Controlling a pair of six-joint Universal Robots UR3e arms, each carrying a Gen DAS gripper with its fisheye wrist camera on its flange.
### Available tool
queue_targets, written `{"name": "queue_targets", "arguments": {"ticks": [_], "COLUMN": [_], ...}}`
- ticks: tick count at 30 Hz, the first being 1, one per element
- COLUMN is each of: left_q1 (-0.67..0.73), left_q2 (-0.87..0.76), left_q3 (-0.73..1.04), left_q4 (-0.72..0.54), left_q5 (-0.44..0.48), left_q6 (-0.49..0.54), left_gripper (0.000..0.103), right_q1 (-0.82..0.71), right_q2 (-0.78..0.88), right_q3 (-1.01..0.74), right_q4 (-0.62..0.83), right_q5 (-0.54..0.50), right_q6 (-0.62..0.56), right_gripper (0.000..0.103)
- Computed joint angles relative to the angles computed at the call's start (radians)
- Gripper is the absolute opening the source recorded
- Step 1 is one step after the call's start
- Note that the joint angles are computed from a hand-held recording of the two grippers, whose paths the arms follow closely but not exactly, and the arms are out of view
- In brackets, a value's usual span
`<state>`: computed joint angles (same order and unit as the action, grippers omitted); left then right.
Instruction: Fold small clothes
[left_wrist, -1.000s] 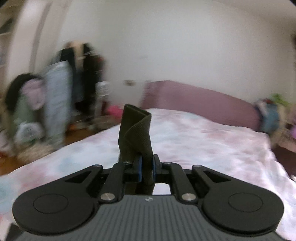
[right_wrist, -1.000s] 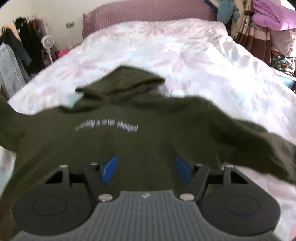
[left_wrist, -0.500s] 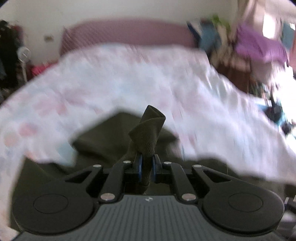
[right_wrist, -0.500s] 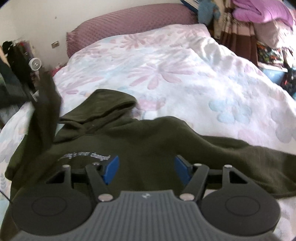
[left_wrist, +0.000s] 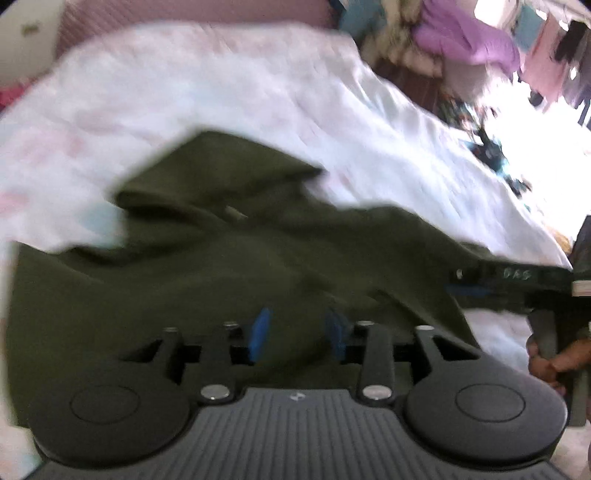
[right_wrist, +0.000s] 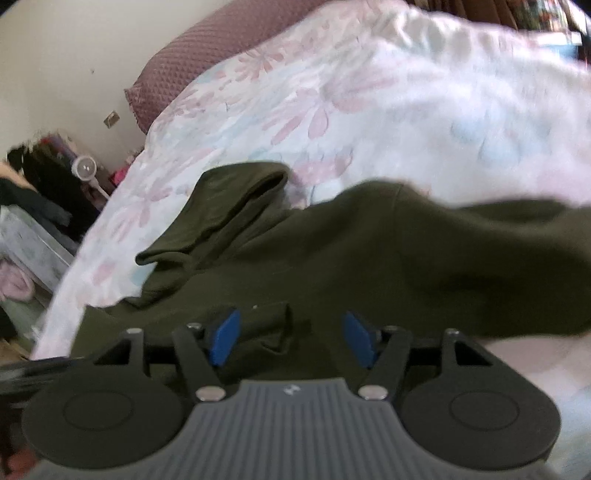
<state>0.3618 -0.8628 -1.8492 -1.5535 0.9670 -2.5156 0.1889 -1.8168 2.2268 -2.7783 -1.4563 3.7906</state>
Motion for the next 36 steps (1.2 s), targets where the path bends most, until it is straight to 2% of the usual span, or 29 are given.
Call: {"name": "queue_targets", "arguments": {"ticks": [1, 3, 4, 7, 9, 11, 12, 13, 15, 18, 19, 21, 23, 25, 28, 32, 34, 36], "left_q1": [0.099, 0.254, 0.313, 0.436, 0.515, 0.611, 0.643, 0.658, 0.684, 0.677, 0.657, 0.669, 0.601, 0.533, 0.415, 0.302, 0.248, 0.18], "left_q2": [0.021, 0.045, 0.043, 0.004, -0.017, -0.018, -0.025, -0.036, -0.037, -0.075, -0.105, -0.112, -0.156, -0.206, -0.286, -0.389, -0.445, -0.497], "left_q3": [0.033, 0.042, 0.024, -0.027, -0.046, -0.059, -0.061, -0.066, -0.087, -0.083, -0.079, -0.08, -0.093, -0.093, -0.113, -0.14, -0.142, -0.148], "left_q4": [-0.072, -0.081, -0.037, 0.084, 0.095, 0.049, 0.034, 0.04, 0.061, 0.101, 0.137, 0.135, 0.252, 0.326, 0.456, 0.632, 0.709, 0.784], "left_q5": [-0.021, 0.004, 0.025, 0.067, 0.068, 0.034, 0.026, 0.027, 0.022, 0.022, 0.017, -0.01, 0.0, 0.017, 0.08, 0.14, 0.171, 0.241], "left_q6": [0.078, 0.181, 0.207, 0.239, 0.26, 0.303, 0.312, 0.31, 0.316, 0.262, 0.223, 0.214, 0.124, 0.056, -0.035, -0.148, -0.158, -0.154], "left_gripper": [0.05, 0.05, 0.05, 0.047, 0.042, 0.042, 0.042, 0.042, 0.038, 0.032, 0.031, 0.029, 0.024, 0.019, 0.012, 0.008, 0.008, 0.007], "right_q1": [-0.012, -0.036, -0.039, -0.03, -0.037, -0.043, -0.052, -0.059, -0.064, -0.039, -0.038, -0.017, 0.009, 0.042, 0.033, 0.017, 0.015, 0.017], "right_q2": [0.031, 0.097, 0.128, 0.232, 0.297, 0.357, 0.385, 0.405, 0.416, 0.352, 0.327, 0.28, 0.251, 0.238, 0.271, 0.355, 0.371, 0.4], "right_q3": [0.004, 0.009, 0.009, -0.03, -0.045, -0.063, -0.069, -0.065, -0.048, -0.084, -0.116, -0.229, -0.347, -0.435, -0.446, -0.337, -0.279, -0.251], "right_q4": [-0.03, -0.092, -0.123, -0.177, -0.222, -0.256, -0.274, -0.305, -0.375, -0.371, -0.353, -0.279, -0.213, -0.118, -0.023, -0.095, -0.161, -0.217], "right_q5": [0.029, 0.096, 0.113, 0.129, 0.144, 0.154, 0.167, 0.191, 0.221, 0.184, 0.187, 0.159, 0.116, 0.021, -0.053, -0.093, -0.121, -0.137], "right_q6": [0.026, 0.079, 0.111, 0.162, 0.189, 0.196, 0.192, 0.196, 0.188, 0.141, 0.119, 0.047, -0.038, -0.116, -0.153, -0.134, -0.126, -0.122], "right_gripper": [0.062, 0.057, 0.049, 0.048, 0.048, 0.031, 0.012, 0.001, 0.0, 0.0, 0.0, 0.0, 0.0, 0.0, 0.0, 0.0, 0.0, 0.0]}}
